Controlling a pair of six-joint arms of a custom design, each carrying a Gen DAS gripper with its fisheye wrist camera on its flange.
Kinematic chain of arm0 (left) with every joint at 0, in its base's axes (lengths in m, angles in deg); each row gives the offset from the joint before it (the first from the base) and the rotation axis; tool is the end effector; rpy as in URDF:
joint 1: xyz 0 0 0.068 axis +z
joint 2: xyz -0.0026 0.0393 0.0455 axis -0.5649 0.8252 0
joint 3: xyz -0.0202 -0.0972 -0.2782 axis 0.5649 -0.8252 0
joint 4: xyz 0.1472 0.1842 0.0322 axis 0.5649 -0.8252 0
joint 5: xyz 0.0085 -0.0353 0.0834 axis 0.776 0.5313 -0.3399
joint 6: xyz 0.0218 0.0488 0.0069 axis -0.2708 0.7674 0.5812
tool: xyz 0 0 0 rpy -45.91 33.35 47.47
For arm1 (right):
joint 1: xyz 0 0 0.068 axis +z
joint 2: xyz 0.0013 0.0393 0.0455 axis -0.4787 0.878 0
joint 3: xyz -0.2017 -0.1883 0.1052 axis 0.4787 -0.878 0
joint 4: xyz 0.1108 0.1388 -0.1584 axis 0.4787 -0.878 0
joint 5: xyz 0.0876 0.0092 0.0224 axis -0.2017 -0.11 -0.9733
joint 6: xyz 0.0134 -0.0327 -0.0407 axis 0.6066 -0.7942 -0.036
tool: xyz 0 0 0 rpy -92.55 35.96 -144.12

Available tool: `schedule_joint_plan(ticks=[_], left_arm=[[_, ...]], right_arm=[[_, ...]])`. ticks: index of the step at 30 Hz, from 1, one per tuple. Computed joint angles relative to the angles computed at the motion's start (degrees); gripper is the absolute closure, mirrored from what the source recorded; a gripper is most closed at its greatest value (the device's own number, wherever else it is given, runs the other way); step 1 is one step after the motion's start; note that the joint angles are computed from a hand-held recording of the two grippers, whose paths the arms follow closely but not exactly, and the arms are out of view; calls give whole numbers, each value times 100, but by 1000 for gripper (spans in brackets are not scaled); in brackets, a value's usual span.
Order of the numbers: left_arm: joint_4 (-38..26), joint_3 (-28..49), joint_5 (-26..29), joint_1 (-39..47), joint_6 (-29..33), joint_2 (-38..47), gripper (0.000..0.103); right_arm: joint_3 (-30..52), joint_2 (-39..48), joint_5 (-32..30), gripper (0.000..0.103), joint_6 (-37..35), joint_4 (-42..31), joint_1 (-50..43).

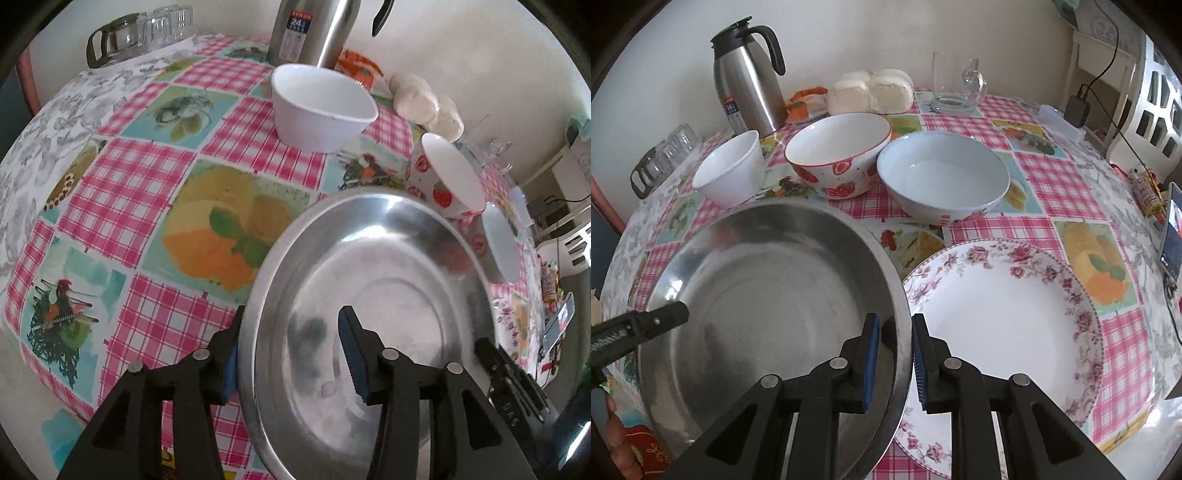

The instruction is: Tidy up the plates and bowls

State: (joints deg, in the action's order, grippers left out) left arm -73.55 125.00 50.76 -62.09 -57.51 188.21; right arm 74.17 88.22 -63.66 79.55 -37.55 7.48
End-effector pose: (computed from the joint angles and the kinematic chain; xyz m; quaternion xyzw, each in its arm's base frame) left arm 0.2699 -0.1409 0.0912 -0.1043 0.9737 -0.1048 0.1735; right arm 0.2349 0.1581 0.0927 0.0545 0.9639 0.0136 0.2601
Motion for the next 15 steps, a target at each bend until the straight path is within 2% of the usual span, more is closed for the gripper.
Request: schedule_joint_plan(ticks=[10, 15], left_arm=[[36, 243, -82, -65, 137, 222, 54], [-51, 321, -48, -120, 202, 284, 54]], right_arm=[[57, 51, 357, 82, 10, 45, 38], [48, -32, 326, 83, 108, -34, -39]])
